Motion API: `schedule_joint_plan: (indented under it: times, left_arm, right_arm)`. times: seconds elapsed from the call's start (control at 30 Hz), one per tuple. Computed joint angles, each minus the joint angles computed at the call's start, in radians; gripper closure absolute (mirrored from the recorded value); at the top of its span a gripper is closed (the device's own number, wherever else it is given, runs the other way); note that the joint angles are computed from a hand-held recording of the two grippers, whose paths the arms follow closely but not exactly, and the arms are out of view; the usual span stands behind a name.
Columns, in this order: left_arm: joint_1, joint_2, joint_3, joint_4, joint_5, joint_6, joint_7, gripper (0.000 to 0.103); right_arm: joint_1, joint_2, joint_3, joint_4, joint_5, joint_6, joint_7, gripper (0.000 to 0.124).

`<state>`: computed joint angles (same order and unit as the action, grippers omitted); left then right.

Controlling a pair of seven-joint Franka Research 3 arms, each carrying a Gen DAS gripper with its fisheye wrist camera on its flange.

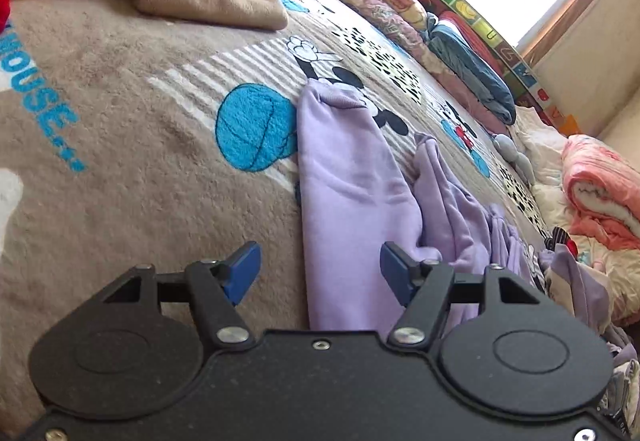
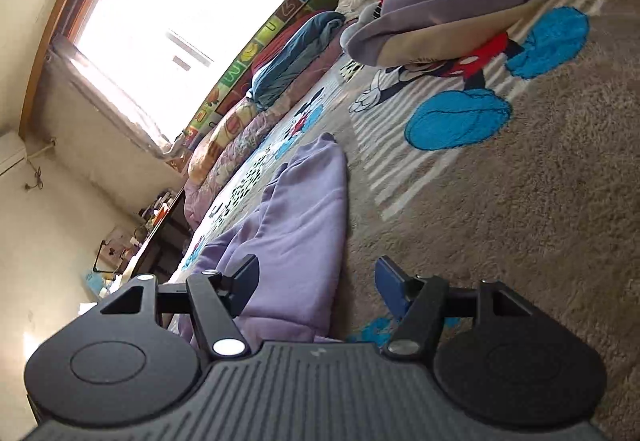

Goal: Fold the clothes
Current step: 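Grasp a lavender sleeve cuff with the left gripper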

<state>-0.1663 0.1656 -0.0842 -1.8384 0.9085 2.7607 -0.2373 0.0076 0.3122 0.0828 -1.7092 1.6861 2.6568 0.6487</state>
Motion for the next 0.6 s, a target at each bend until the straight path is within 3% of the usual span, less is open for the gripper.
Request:
schedule_joint_plan:
  times: [0.17, 0.47, 0.6]
  left_arm:
    - [0.039, 0.151, 0.021, 0.182, -0.12, 0.009, 0.158, 0.038]
    - [0.068, 0.353, 0.062, 0.462, -0.343, -0.052, 0.423, 0.04]
    - [0.095, 0.408, 0.044, 0.527, -0.433, -0.046, 0.545, 0.048]
  right_arm:
    - [0.016, 0.102, 0.011, 0.104, -0.057, 0.108, 0.077, 0.059]
    - [-0.007, 0.173, 0.075, 0.187, -0.133, 0.148, 0.064, 0.049]
    - [-0.012, 0.186, 0.094, 0.201, -0.14, 0.164, 0.041, 0.045]
